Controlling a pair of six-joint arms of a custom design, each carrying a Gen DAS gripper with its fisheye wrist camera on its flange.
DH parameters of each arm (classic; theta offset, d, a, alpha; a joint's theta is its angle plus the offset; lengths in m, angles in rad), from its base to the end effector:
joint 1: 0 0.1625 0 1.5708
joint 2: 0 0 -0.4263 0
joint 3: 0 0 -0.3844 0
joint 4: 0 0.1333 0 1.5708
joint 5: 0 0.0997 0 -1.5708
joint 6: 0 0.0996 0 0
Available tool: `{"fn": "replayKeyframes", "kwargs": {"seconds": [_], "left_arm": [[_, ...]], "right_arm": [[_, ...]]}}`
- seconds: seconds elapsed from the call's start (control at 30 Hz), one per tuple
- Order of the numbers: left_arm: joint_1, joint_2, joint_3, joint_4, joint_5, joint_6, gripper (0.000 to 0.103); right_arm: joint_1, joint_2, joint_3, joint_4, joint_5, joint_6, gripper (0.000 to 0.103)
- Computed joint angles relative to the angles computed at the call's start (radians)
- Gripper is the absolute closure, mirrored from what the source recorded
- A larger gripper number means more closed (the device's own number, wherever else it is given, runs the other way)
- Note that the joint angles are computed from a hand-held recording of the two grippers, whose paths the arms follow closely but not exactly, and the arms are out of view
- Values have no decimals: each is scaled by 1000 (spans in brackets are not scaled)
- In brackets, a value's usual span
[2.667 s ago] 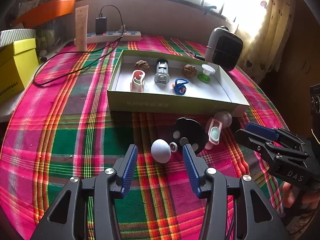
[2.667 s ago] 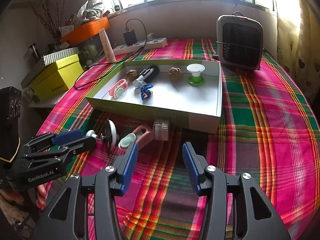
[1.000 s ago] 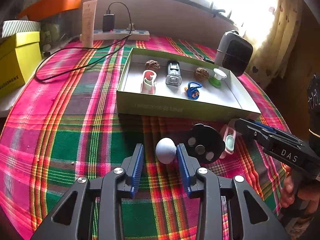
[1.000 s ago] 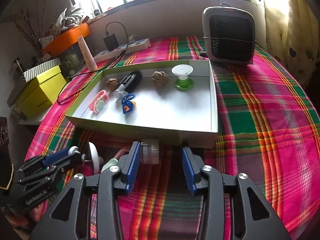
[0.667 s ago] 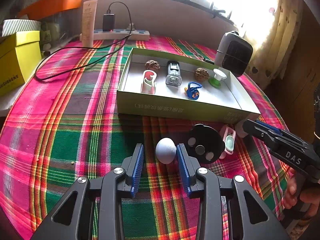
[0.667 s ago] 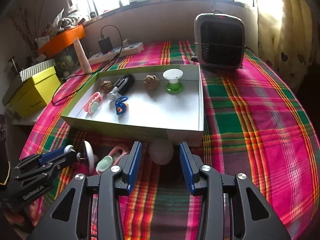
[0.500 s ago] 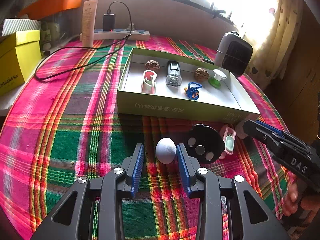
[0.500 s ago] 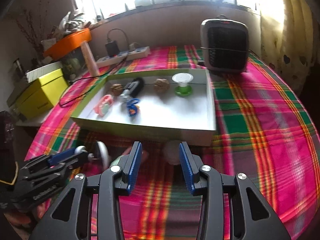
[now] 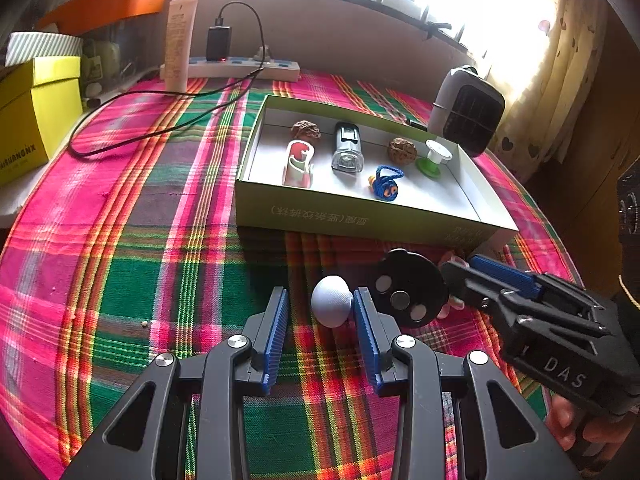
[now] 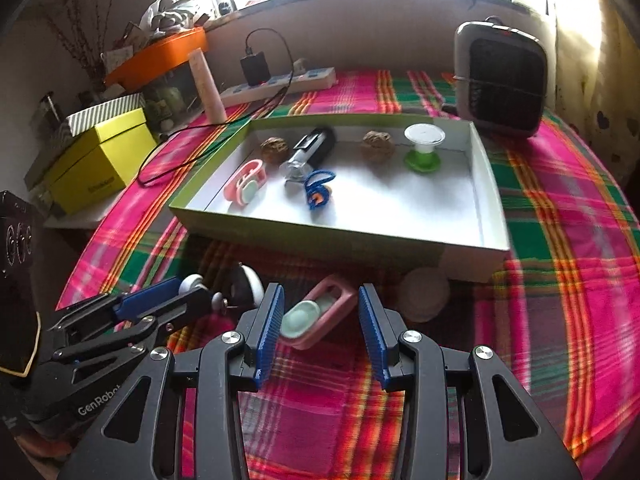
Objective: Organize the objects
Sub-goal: 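Close the left gripper on the white knob while the right gripper grasps the pink holder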
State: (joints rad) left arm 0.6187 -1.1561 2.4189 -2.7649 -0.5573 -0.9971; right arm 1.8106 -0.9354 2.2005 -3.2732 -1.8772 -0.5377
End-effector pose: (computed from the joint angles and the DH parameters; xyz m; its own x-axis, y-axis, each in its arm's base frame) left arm -0.1866 -0.4002 0.1270 -0.8233 -0.2338 -0.5172 0.2233 0.7043 -0.6739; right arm 0.2189 -0.4604 0.0952 -0.7113 -0.5386 0.4516 -0.6747 0.7034 -0.2238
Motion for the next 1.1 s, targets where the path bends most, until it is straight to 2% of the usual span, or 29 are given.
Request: {"fn": "replayKeyframes", "kwargs": {"seconds": [0.2,0.37,0.63,0.9,1.1], "left_arm": [[-1,-3,1,1,0,0,71],[0,-2,2,-1,0,0,71],[1,0,0,-3,0,2,71],[0,4,-4,9,3,1,71],[0,7,-11,31,7,-4,71]], "right_arm": [[1,6,-2,6,-18,3,63],[11,10,5,-20,-65,-45,63],[-3,5,-2,2,-58,-54,63],[14,42,-3,-64,-96,-120,63],[10,41,-2,-71,-99,-123,66]]}}
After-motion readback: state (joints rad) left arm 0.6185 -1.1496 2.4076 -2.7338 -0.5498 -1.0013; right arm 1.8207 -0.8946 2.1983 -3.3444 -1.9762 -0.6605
